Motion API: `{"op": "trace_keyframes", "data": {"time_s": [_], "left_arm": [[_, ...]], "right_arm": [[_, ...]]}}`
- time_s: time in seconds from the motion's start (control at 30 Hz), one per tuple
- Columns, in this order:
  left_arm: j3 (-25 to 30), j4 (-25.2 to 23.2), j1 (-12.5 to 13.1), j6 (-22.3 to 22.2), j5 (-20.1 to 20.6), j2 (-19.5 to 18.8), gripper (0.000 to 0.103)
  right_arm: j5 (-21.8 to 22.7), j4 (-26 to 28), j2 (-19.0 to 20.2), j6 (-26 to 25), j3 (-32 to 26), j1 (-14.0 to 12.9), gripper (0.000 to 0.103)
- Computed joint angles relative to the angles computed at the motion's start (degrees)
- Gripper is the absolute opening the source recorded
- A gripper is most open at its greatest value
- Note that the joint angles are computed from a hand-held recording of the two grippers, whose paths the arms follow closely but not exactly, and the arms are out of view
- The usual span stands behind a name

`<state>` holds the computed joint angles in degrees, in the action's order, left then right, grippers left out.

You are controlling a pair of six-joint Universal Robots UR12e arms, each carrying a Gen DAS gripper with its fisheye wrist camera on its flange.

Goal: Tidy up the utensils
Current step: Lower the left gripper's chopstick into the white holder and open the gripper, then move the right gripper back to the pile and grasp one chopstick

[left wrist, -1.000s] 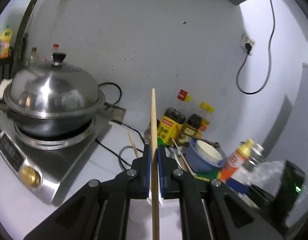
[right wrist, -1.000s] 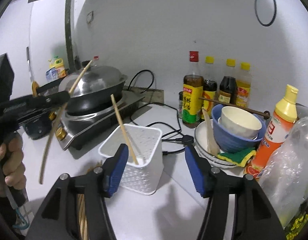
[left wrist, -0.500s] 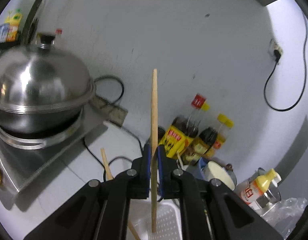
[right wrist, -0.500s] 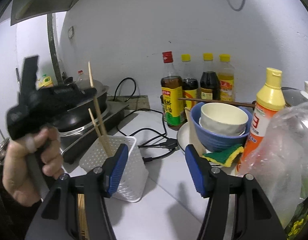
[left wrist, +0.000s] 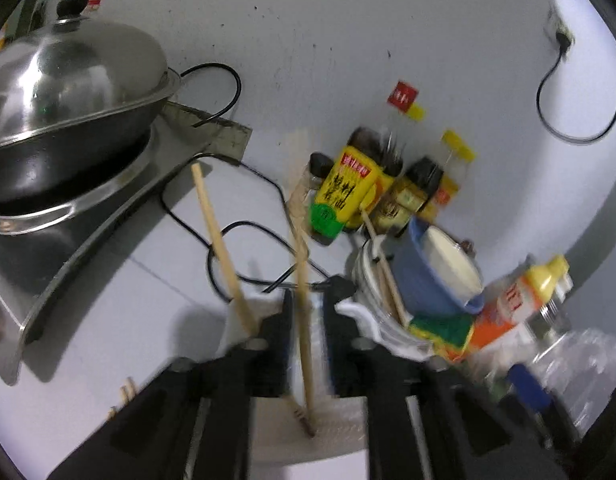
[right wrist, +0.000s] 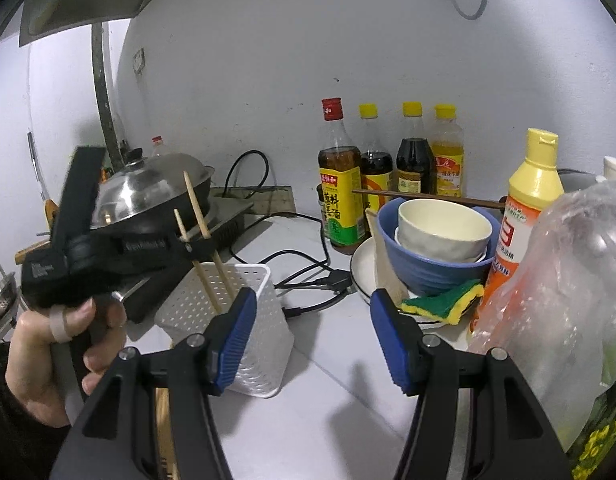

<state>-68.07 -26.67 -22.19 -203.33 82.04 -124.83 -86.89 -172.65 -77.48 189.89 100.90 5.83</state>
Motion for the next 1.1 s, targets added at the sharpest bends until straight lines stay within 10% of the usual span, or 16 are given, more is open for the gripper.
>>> {"op": "trace_keyframes", "data": {"time_s": [0.07,1.1], "left_arm": [[-1.8,1.9,0.3,-0.3,-1.0,1.0,0.050],[-25.7,17.5,2.3,12.6,5.5,17.5,0.064]], "right_arm": [[-0.6,0.1,-0.1,0.3,0.0,0.3,0.057],[-6.2,2.9,-3.6,-2.0,1.3,7.5,0.057]]}}
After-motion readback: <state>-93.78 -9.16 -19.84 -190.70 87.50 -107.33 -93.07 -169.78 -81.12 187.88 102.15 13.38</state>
